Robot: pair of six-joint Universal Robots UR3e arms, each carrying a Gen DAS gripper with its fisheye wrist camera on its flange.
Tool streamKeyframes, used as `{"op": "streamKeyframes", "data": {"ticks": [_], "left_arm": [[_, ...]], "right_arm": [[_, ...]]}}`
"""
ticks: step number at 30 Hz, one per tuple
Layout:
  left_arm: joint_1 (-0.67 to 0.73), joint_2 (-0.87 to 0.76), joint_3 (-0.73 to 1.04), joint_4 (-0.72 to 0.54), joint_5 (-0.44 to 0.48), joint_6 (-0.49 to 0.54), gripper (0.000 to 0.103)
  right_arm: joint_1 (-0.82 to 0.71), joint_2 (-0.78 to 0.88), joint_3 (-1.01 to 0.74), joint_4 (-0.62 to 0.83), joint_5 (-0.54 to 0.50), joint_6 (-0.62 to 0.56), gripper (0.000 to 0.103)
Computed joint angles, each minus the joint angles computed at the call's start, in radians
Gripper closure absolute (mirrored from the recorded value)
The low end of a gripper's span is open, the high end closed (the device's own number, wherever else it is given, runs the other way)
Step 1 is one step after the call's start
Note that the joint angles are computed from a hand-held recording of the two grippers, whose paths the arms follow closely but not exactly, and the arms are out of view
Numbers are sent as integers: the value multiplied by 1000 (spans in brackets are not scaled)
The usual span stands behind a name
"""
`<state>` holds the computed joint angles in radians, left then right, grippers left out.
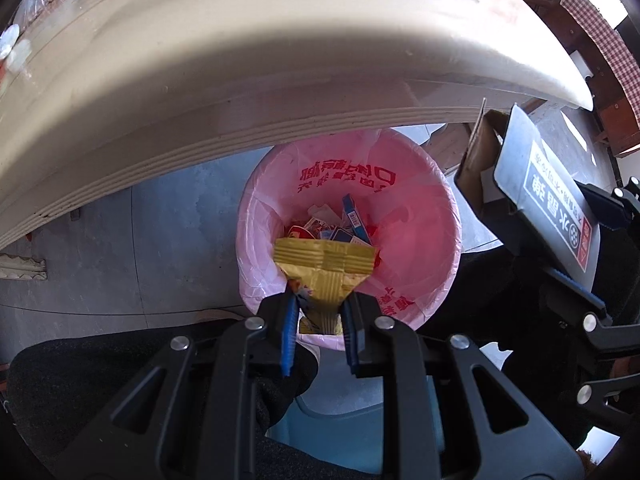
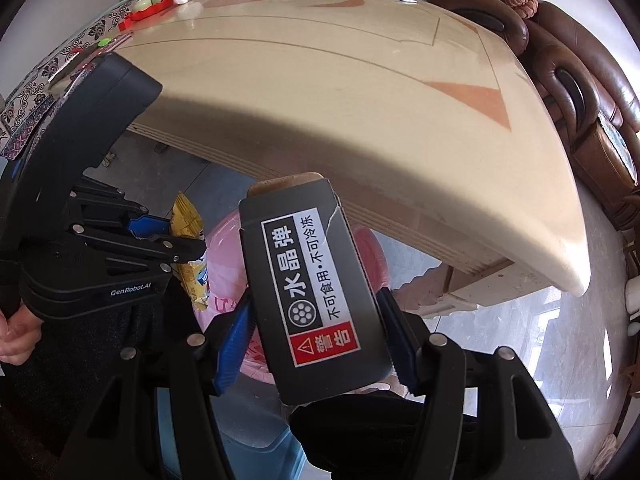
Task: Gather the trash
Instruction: 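Carry the snack wrapper and black box down over the pink bin with both tools, then open both tools to drop the wrapper and black box into the bin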
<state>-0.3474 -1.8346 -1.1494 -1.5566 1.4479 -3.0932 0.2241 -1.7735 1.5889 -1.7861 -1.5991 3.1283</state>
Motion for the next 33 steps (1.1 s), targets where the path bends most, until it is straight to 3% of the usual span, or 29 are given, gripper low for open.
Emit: {"op": "streamKeyframes", "data": {"ticks": [15, 33], "left_arm": [[-51, -153, -50, 99, 5, -75, 83], [-63, -342, 34, 87, 8, -83, 83]], "right_arm": [[-86, 41, 292, -231, 38, 63, 44], [-158, 176, 343, -312, 105, 35, 44]]}}
